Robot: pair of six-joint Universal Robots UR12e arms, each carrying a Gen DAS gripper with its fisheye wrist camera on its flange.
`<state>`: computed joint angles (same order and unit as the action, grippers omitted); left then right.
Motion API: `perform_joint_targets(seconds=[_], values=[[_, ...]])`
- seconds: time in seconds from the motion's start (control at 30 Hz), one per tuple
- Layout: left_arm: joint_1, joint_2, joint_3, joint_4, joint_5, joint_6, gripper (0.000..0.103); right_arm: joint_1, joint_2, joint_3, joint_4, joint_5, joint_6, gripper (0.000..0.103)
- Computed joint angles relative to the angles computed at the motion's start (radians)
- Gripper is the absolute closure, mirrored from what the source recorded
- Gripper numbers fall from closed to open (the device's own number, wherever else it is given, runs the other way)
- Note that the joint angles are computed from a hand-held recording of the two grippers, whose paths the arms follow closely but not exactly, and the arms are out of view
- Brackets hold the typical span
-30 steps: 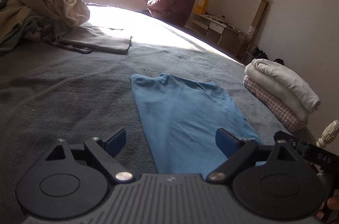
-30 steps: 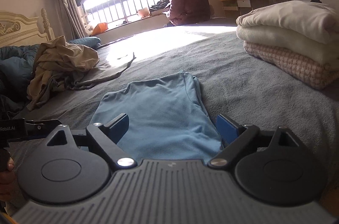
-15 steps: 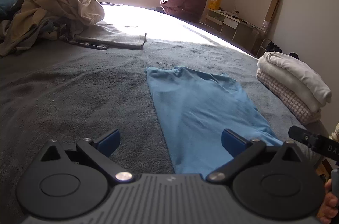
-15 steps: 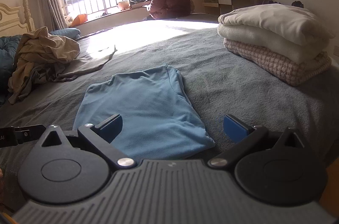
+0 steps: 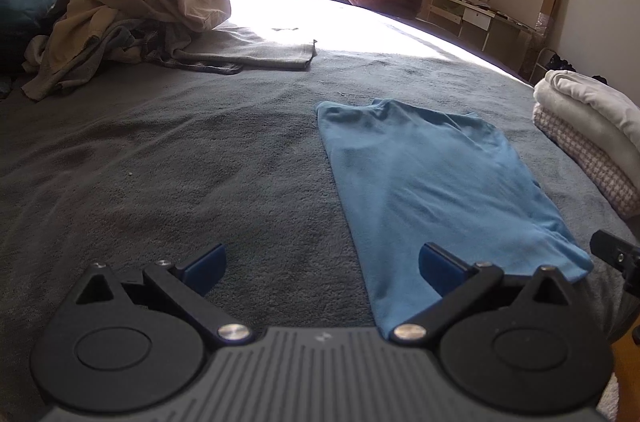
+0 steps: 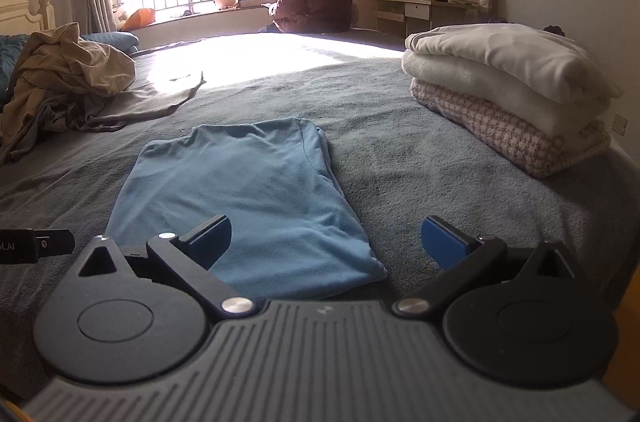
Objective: Fold clothes
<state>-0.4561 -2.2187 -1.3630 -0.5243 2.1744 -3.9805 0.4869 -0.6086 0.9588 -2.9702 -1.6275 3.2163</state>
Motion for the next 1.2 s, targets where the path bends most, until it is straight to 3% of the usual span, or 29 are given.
perform_joint_targets(seconds=[0.47, 0.8, 1.1, 1.2], values=[[-0.003, -0.017, 0.045, -0.130, 0.014, -0.021, 0.000, 0.010, 0.019, -0.010, -0.038, -0.041, -0.111, 0.001], [-0.005, -0.026, 0.075, -0.221, 0.029, -0.044, 0.000, -0.014, 0.007, 0.026, -0.093, 0.135, -0.129, 0.001], [-0.005, -0.033, 0.092, -0.261, 0.026, -0.044, 0.000, -0.011, 0.013, 0.024, -0.094, 0.122, -0.139, 0.001], [-0.003, -0.027, 0.075, -0.208, 0.017, -0.026, 0.000, -0.013, 0.014, 0.028, -0.107, 0.122, -0.130, 0.001]])
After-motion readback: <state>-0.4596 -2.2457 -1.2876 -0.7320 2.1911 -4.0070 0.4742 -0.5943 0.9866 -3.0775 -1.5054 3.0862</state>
